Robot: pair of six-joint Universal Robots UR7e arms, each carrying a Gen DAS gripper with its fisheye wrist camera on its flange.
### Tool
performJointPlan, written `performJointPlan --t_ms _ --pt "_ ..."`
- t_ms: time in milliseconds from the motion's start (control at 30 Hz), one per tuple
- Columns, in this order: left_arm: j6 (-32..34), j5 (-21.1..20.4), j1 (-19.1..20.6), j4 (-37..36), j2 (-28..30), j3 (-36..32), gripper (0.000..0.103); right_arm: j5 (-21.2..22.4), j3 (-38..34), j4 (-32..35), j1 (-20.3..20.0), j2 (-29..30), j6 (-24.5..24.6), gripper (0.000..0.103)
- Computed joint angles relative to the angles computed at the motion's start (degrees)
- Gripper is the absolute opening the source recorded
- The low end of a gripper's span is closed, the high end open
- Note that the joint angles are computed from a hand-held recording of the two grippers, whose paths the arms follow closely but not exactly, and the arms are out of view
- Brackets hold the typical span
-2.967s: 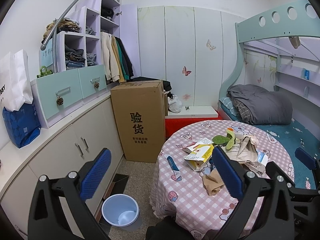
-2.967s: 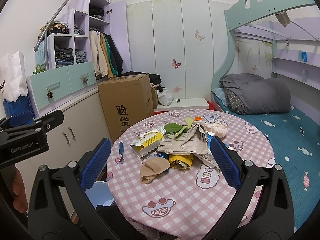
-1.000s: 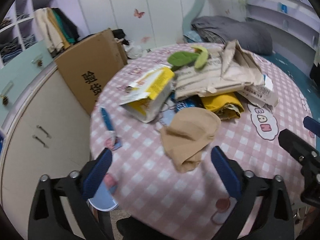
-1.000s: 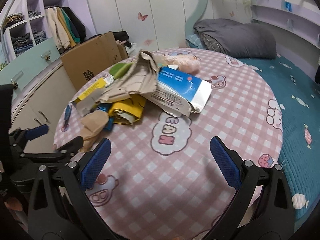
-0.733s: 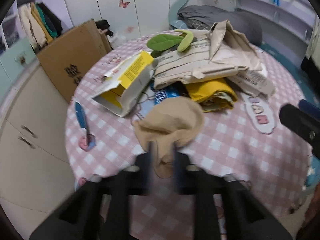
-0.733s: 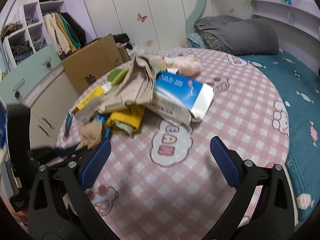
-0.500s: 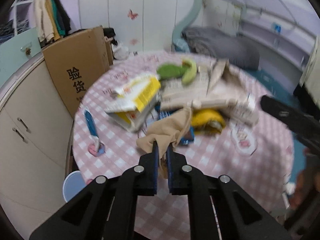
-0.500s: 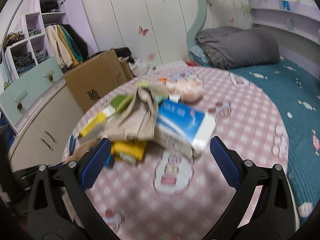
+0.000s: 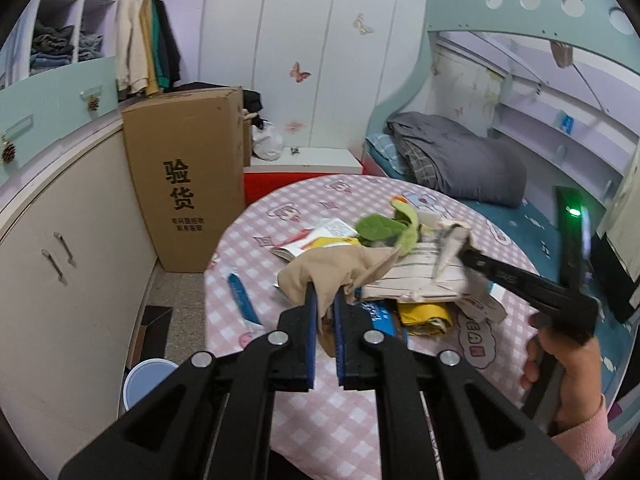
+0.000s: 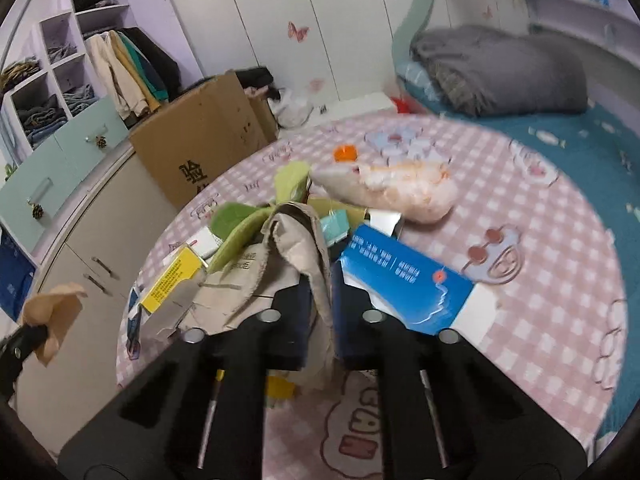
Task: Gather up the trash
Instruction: 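Carry the beige cloth with the left tool to the wastebasket and release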
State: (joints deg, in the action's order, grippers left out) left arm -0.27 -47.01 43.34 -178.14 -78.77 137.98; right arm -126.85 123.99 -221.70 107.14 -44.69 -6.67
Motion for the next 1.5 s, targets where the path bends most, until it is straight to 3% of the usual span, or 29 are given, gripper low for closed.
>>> performJointPlan --t_ms 300,433,600,767,867,1133,1233,1300,1367,1500 --pt "-1.3 0.7 0.7 -0.5 -5.3 1.1 0.007 -8.2 -0.5 -9.7 11.3 0.7 -9.6 0.005" --pt "-2.2 1.5 1.2 0.5 -9.0 1.8 0.007 -8.7 -1.6 -10.3 15.4 1.1 -11.6 0.005" --pt "-1.6 3.8 4.4 1.2 -12.5 1.6 0.007 -3.5 -5.3 -2.3 17.6 3.6 -10.3 0.005" --pt "-0.8 6.3 12.0 2.9 -14.1 -0.3 0.007 3.1 -13.4 9.1 17.7 10.7 -8.9 0.005" --pt "0.6 7.5 17.7 3.1 -12.6 -2.6 0.007 6.1 -20.7 16.6 16.7 16.8 -8.3 0.005" --pt "4.3 8.2 32.6 4.2 -3.8 -13.5 0.008 6.8 -38.6 29.6 14.9 31.5 -8.0 0.005" --pt "5.9 7.7 36.6 3.3 0.1 -18.0 0.018 6.1 -44.5 33.3 14.2 35.7 -8.4 0.005" --pt "6.0 6.7 38.9 4.7 2.2 -20.6 0.047 6.0 -48.3 35.7 13.8 38.3 -8.5 0.005" --pt "6.5 7.0 40.6 4.8 4.2 -22.6 0.062 5.8 -50.9 37.8 13.5 40.1 -8.3 0.005" --pt "5.7 6.0 42.1 5.3 4.9 -23.4 0.072 6.0 -53.8 41.0 13.0 42.0 -7.5 0.005"
